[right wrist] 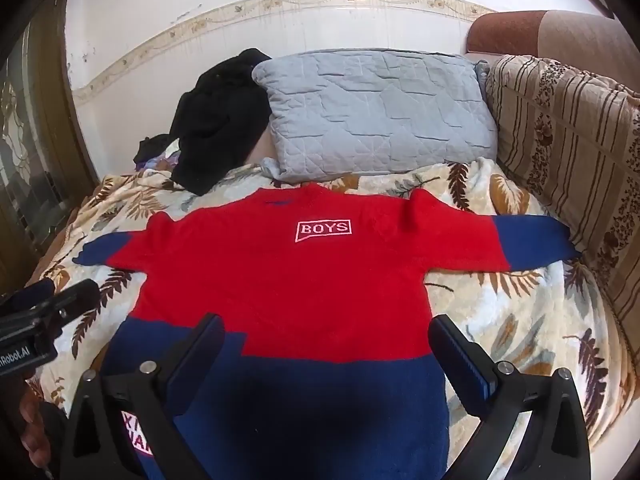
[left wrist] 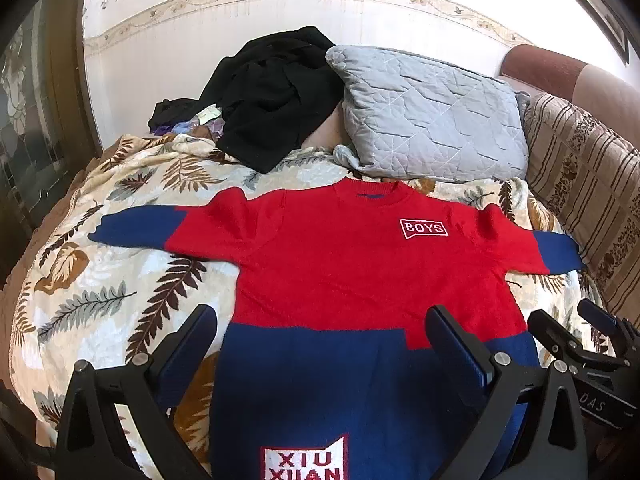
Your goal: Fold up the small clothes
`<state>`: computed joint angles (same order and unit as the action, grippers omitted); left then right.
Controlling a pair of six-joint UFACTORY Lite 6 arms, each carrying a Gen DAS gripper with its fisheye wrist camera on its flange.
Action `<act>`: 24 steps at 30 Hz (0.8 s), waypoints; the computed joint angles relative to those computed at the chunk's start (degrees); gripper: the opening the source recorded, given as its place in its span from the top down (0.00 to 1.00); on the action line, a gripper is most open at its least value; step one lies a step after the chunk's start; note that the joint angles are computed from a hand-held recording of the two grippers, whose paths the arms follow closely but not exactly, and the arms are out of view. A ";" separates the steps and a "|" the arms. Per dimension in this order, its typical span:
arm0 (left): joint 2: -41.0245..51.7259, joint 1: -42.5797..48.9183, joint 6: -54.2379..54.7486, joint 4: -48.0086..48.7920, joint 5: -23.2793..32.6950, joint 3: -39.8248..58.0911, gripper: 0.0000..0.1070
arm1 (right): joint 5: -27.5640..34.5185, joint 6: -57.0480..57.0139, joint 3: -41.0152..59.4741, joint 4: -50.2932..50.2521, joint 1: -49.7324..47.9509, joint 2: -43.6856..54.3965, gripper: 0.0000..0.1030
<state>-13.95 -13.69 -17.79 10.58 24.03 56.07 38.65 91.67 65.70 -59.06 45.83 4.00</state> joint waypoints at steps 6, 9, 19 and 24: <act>0.40 -0.55 -0.33 0.25 0.36 0.14 0.04 | 1.72 0.05 -1.77 0.97 0.88 -2.14 0.00; 0.30 -0.51 -0.53 0.26 0.46 0.16 0.04 | 1.60 1.14 -1.51 0.02 0.96 -1.69 0.00; 0.20 -0.08 -0.40 0.28 0.63 0.14 0.04 | 2.09 0.64 -0.03 -0.52 1.50 -0.69 0.00; 0.18 -0.03 -0.08 -0.03 0.65 0.02 0.04 | 2.29 1.83 -0.35 -1.95 1.53 -0.83 0.00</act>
<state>-13.76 -13.72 -17.88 10.56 24.67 56.09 40.94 93.50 65.35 -61.01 47.36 3.17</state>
